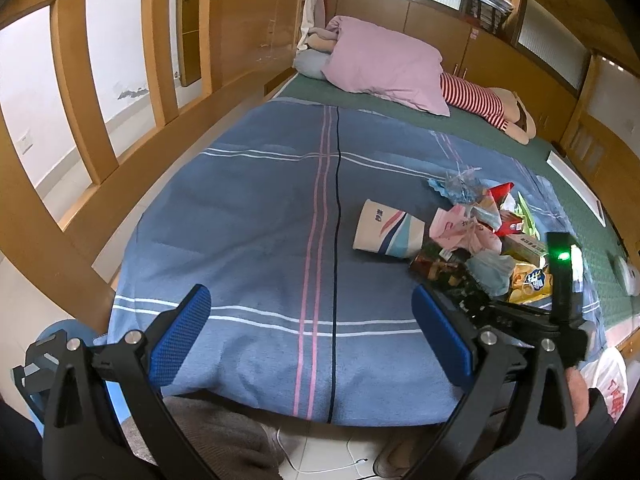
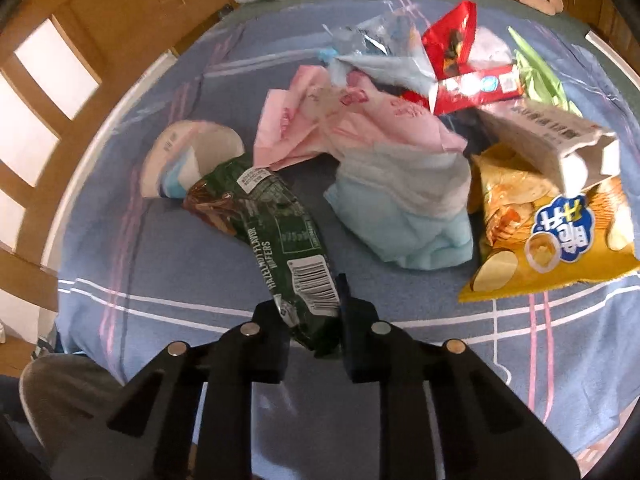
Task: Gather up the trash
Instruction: 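Grasp the green chip bag with the right gripper while the left gripper approaches the paper cup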
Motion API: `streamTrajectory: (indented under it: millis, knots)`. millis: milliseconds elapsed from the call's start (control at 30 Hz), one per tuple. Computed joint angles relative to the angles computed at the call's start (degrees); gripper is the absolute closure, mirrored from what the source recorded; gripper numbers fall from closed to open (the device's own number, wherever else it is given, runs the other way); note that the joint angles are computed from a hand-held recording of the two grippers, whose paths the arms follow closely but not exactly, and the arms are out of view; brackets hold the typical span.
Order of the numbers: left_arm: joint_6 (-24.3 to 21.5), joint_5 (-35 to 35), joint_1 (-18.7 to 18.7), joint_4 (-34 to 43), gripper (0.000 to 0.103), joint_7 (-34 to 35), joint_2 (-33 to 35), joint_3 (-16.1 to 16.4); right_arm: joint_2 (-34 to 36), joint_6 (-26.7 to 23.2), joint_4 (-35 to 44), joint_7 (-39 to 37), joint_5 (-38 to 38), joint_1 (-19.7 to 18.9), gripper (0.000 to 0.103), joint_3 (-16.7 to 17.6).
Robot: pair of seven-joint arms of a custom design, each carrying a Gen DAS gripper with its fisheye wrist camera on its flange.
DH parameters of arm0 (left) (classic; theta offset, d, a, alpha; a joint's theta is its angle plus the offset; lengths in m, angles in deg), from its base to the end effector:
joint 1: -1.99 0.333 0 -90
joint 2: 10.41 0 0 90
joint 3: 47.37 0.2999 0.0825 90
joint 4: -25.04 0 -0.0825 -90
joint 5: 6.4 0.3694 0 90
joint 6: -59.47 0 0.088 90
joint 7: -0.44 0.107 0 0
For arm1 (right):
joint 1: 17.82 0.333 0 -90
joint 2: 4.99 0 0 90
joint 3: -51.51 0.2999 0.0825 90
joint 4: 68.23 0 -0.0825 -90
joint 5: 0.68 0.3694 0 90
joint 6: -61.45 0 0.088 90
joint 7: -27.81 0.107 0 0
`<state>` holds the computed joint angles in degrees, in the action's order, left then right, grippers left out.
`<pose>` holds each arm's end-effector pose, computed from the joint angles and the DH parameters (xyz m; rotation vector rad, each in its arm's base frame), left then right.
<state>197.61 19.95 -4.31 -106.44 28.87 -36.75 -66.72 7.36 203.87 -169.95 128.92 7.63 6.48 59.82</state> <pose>0.4050 -0.2136 0.5678 -2.0576 1.4309 -0.6608 0.5461 0.3406 0.4819 -2.0930 1.5901 -0.0827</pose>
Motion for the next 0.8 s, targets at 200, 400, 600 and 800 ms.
streamTrajectory:
  millis: [200, 400, 600, 800]
  knots:
    - [3.4, 4.3, 0.5, 1.6, 0.003, 0.1, 3.6, -1.1, -9.6, 4.5, -9.4, -6.2, 7.9, -1.2, 0.083, 0.8]
    - [7.1, 9.9, 0.5, 8.1, 0.003, 0.3, 14.2, -0.8, -21.8, 7.7, -21.7, -10.0, 16.1, -1.2, 0.083, -2.0]
    - [6.3, 14.3, -3.6, 21.4, 0.003, 1.4, 30.9, 2.5, -25.4, 10.0, -26.5, -9.7, 20.3, -0.8, 0.083, -4.7]
    - [4.2, 14.2, -7.7, 31.1, 0.003, 4.2, 41.4, 6.8, -25.1, 11.4, -26.4, -13.9, 25.2, 0.4, 0.083, -5.8]
